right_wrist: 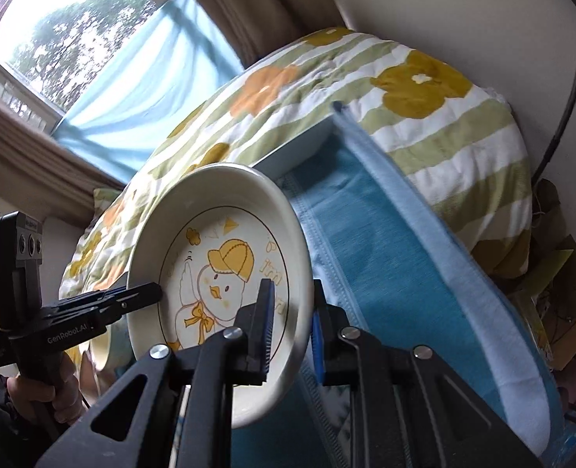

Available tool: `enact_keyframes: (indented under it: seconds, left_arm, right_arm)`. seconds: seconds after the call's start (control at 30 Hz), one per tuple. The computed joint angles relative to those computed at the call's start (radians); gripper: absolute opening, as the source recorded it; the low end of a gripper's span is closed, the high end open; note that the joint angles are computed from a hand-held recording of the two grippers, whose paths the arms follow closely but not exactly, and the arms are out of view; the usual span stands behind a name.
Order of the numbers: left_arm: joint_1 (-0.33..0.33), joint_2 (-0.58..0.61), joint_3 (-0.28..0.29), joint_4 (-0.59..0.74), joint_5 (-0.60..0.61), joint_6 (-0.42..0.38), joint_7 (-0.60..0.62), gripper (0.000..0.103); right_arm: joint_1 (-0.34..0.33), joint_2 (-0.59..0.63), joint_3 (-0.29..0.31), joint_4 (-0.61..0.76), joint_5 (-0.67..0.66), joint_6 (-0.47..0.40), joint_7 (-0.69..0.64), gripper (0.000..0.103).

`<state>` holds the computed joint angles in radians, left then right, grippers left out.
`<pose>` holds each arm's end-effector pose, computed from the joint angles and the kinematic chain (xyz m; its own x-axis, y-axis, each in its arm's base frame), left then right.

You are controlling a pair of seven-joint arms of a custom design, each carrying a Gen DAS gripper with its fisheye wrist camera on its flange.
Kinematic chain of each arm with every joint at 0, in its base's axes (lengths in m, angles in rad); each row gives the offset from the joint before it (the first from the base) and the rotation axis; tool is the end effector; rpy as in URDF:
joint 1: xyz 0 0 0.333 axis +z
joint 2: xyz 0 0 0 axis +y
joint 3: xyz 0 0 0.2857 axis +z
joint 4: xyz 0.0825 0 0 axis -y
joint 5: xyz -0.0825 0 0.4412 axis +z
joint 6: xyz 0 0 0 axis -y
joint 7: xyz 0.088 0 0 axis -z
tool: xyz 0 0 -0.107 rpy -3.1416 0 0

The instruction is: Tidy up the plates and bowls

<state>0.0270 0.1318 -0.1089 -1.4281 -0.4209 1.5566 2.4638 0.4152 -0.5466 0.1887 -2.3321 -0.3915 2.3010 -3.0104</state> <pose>0.6416 -0.0927 0.5959 -0.8250 -0.4990 0.2653 -0.5639 0.7581 -0.3276 0.4134 0.2852 0.5542 -0.6292 -0.6216 -0.4667 -0.4744 0.7827 -0.4029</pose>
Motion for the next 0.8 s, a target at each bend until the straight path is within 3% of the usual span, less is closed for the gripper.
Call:
enact_keyframes:
  seconds: [0.33,0.53,0.8]
  left_arm:
    - [0.140,-0.127,0.100,-0.092,-0.063,-0.045,0.012,0.013]
    - [0.204,-0.178,0.138,-0.158,-0.049,-0.021,0.045,0.013]
    - [0.255,-0.212,0.164,-0.251,-0.020,0.037,0.064,0.013]
  right_arm:
    - [0.062,0.211,0.046,0.254,0.002,-0.010,-0.097,0.016]
    - [0.107,0.349,0.074,0.391,-0.028,-0.011,-0.094,0.016]
    - [0.163,0.464,0.068,0.442,-0.013,0.035,-0.108,0.016]
